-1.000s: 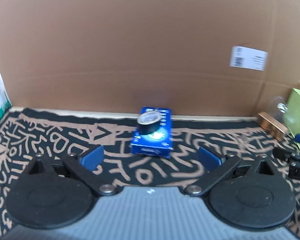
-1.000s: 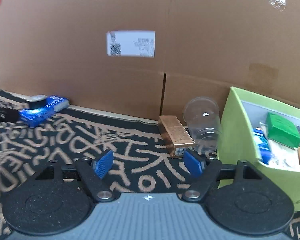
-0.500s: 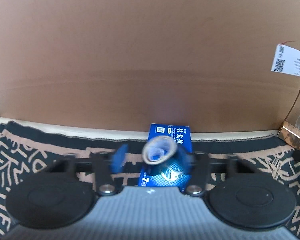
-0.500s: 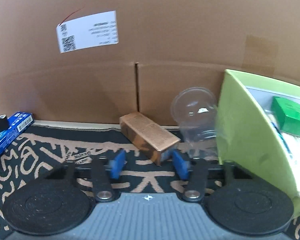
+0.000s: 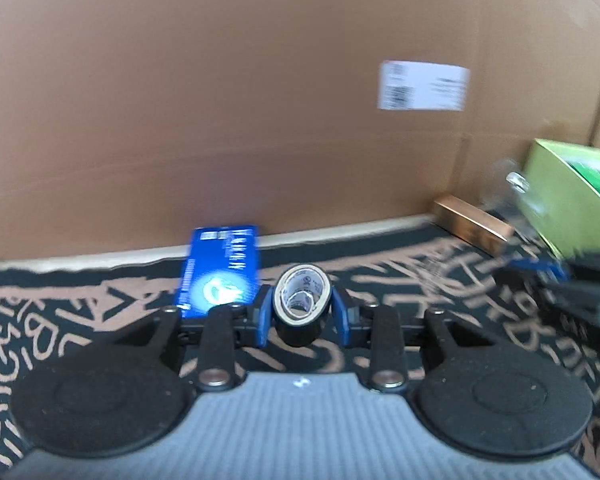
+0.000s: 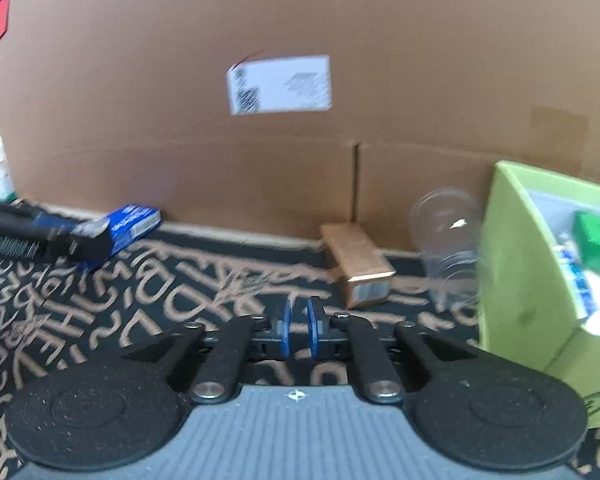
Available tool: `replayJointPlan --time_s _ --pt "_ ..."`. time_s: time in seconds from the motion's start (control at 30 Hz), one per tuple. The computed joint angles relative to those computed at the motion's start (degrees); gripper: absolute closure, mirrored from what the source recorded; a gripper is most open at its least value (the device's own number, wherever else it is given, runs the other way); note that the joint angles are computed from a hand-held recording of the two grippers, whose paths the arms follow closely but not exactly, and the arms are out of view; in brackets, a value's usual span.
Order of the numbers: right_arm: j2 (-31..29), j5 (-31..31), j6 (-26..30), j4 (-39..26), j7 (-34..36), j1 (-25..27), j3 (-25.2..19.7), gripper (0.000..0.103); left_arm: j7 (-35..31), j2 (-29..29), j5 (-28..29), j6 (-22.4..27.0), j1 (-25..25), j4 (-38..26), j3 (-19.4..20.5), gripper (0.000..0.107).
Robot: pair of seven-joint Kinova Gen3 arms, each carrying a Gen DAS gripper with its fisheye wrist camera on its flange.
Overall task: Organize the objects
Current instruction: 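Grasp the black tape roll with the left gripper while the right grasps the copper box, then carry the tape roll and copper box into the green box and release both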
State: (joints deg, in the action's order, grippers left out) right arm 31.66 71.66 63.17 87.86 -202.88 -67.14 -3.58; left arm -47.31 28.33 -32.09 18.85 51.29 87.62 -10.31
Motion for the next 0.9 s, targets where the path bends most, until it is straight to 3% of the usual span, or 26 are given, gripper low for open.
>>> replayJointPlan --time_s 0.07,0.13,0.3,0.33,0.37,0.47,0.63,0.7,0.9 --pt "0.32 -0.54 0.84 -0.76 0.07 0.72 0.54 0.058 0.96 0.53 -1.91 0.05 2.37 -0.22 -1.88 0.069" --pt "1.73 -0.57 2.0 -2.75 1.26 1.38 1.48 0.045 1.09 1.01 -3.09 -0.82 3.11 0.18 -2.45 0.05" --pt "1.97 -3.29 -2.43 -3.99 4.95 5.8 1.89 0.045 2.84 2.66 -3.45 0.56 4.28 -0.99 -3.59 0.022" --pt "2.32 -4.4 -2.78 -4.76 6.23 7.07 1.33 0.048 2.7 2.27 -3.07 0.82 3.48 -0.87 -3.02 0.022" --pt "2.46 -5.37 -3.19 -5.06 6.59 7.93 0.95 0.062 2.67 2.33 -2.6 1.0 2.73 -1.15 -2.33 0.022" --pt "1.07 -5.81 -5.71 -2.49 4.08 5.84 3.41 0.066 1.77 1.86 -1.67 -0.1 0.69 -0.61 -0.78 0.022" --pt "-0.89 -5.14 -3.13 1.01 3.24 1.71 1.36 0.068 -1.01 -1.12 0.52 -7.73 -0.55 4.9 -1.1 0.021" --pt "-1.91 -4.66 -1.98 2.87 1.83 -0.19 0.15 0.068 -2.4 -3.17 2.22 -10.36 -2.69 8.05 0.53 0.018" --pt "-2.88 -4.83 2.07 4.37 -1.0 -4.24 -2.72 0.068 -4.29 -3.05 7.57 -6.19 -1.32 7.13 -0.24 0.022"
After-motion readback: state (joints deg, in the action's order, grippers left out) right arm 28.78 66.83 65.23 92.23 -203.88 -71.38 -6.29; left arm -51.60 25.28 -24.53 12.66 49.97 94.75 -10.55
